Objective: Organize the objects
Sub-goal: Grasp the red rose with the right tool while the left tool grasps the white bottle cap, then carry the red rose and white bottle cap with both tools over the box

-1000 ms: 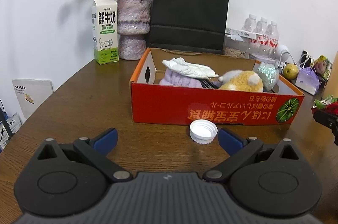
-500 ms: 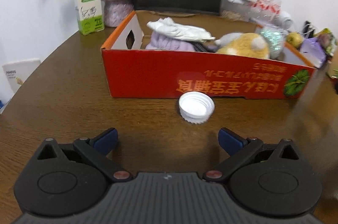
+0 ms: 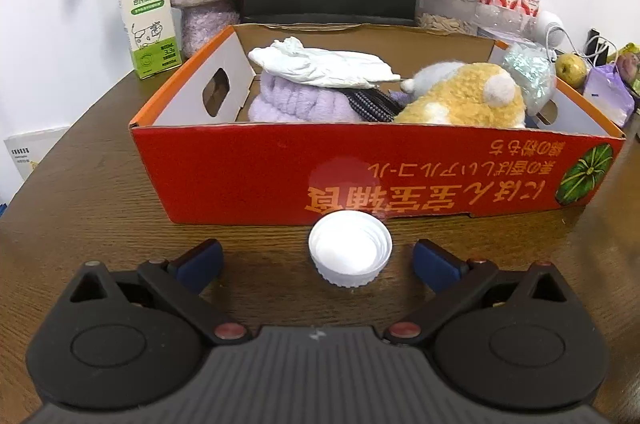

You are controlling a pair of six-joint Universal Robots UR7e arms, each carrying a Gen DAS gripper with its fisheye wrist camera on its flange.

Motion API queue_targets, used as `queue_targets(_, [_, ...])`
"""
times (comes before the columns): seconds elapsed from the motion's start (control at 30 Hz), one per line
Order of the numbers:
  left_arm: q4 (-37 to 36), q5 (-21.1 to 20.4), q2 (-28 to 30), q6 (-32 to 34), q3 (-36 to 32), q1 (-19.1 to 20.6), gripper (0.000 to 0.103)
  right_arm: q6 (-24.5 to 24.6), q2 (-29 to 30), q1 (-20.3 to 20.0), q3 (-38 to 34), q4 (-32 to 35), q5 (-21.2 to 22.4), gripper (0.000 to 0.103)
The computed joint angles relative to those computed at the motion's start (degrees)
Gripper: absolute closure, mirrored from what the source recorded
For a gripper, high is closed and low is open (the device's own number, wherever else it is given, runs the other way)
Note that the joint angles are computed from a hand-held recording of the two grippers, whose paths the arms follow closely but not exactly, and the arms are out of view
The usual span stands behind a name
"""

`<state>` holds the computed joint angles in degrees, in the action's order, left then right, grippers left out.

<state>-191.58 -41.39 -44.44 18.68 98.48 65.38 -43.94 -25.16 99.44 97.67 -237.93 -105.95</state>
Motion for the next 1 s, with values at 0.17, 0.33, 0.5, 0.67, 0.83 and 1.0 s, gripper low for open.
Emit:
queue_targets(0.17, [-4.1,-1.0,-0.2,2.2,1.4,-0.2,0.049,0.2,0.0,-0.1,0.0,-0.1,0.1,0.065])
queue_targets(0.33, [-8.2,-3.9,-1.9,2.8,4.1,-0.4,0.063,0.7,-0.1,-0.2,-0.1,0.5,-0.1,0.065])
queue_targets(0.5, [-18.5,-5.1,-3.6,7.9,9.0,-2.1,0.063,1.4,-0.5,-0.4,0.3,0.7,0.5,0.065])
queue_targets(0.67, [-23.9,-7.7,-6.0,9.2,14.0,-3.0,0.063,1.0,-0.7,-0.6,0.9,0.2,2.0,0.065])
queue_targets(0.83, [-26.9,-7.9,-6.8,9.3,16.9,-3.6,0.063,0.7,-0.9,-0.7,1.7,-0.1,3.4,0.065])
queue_targets(1.0, [-29.7,-7.6,-7.4,9.1,18.9,-4.0,0.063,0.0,-1.2,-0.7,2.6,-0.7,5.4,0.065])
